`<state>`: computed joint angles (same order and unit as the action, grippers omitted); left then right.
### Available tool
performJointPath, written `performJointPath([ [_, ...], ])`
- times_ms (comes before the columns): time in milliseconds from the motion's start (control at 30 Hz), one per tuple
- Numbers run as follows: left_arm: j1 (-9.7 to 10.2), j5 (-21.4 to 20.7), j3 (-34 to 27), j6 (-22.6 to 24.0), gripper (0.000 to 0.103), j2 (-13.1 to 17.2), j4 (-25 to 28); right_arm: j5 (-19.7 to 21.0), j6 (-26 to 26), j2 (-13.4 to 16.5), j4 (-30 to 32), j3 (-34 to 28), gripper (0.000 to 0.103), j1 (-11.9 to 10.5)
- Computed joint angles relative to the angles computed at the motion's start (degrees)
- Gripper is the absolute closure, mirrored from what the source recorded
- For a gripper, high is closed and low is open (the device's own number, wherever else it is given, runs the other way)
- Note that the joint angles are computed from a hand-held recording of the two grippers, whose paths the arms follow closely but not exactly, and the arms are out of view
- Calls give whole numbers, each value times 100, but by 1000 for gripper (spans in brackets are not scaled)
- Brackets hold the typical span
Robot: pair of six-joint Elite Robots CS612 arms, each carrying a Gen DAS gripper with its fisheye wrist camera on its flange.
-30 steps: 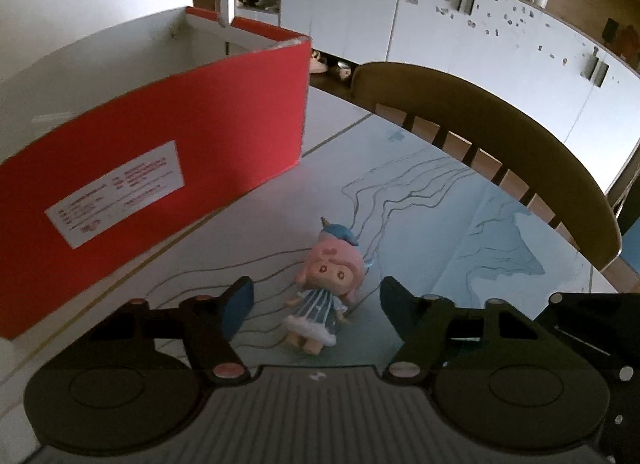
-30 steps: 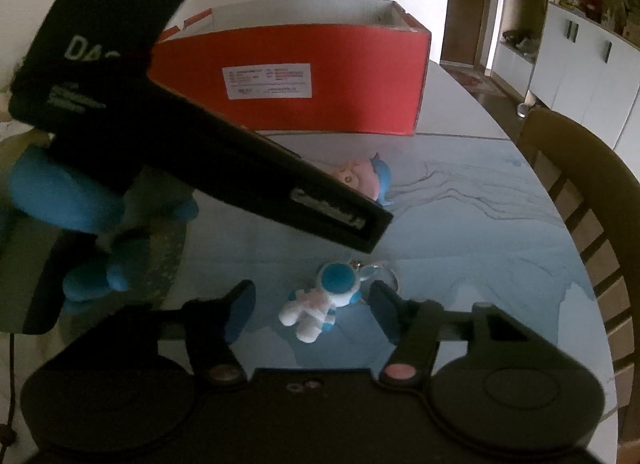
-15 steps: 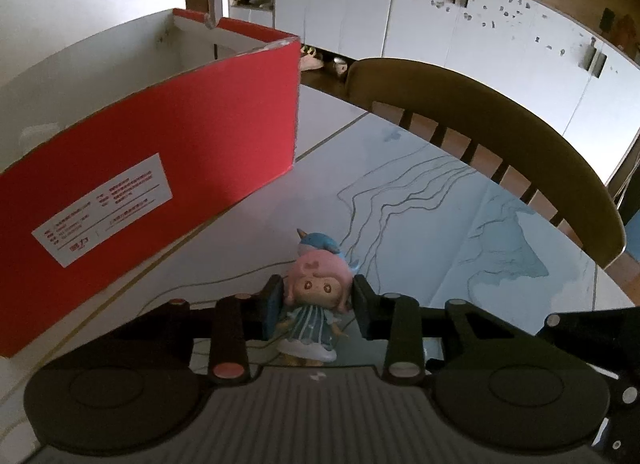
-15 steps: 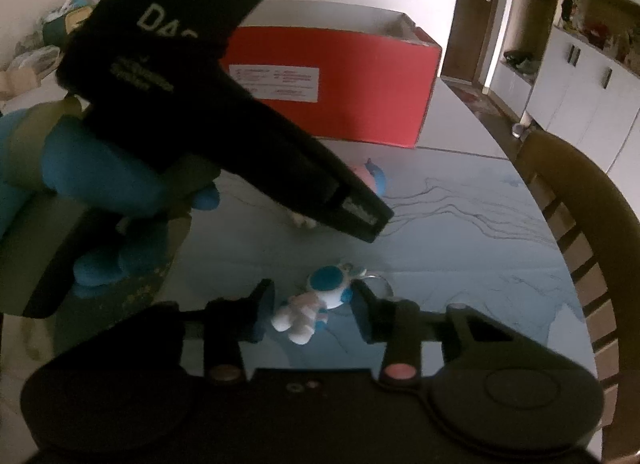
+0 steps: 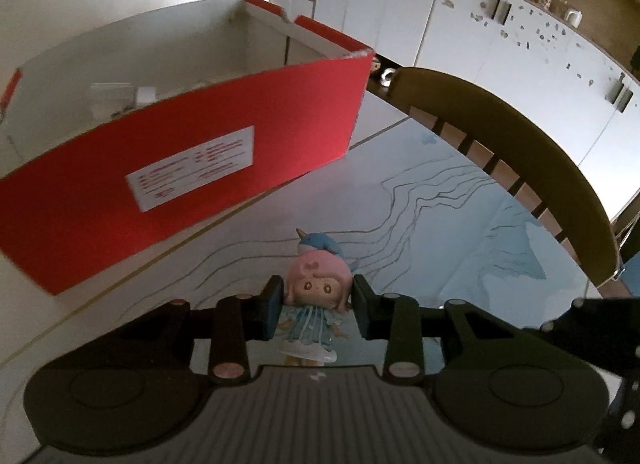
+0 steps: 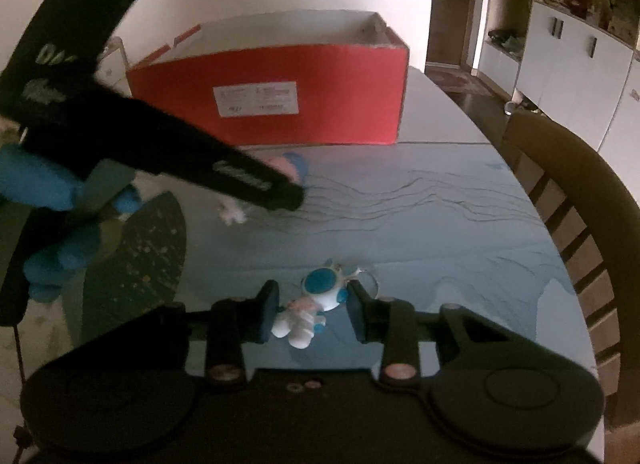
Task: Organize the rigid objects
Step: 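Carry the doll and astronaut keychain over the red box with both tools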
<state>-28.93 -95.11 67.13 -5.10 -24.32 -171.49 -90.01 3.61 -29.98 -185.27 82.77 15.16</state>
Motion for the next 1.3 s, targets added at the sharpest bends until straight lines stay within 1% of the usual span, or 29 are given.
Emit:
performJointPath([
  [233, 13, 103, 450, -70, 67, -334, -69, 133, 56, -264, -101, 199, 68, -25],
  [500, 51, 171, 857, -187, 67, -727, -196, 204, -258, -545, -166, 252, 68, 2],
  [700, 79, 300, 1094, -157, 67, -973, -408, 282, -393, -659, -218, 175, 67, 33],
  [867, 107, 327, 1199, -130, 67, -1115, -557, 354, -414, -694, -201, 43, 68, 30],
  [1000, 126, 409, 1211, 0, 67, -1181, -614, 347, -539, -681, -127, -129, 67, 28],
  [1167, 186, 489, 1110, 19, 67, -1204, -572, 324, -623, -606, -2, -380, 67, 18],
  [1300, 225, 642, 944, 121, 67, -1175, -524, 317, -689, -534, 106, -595, 67, 6],
])
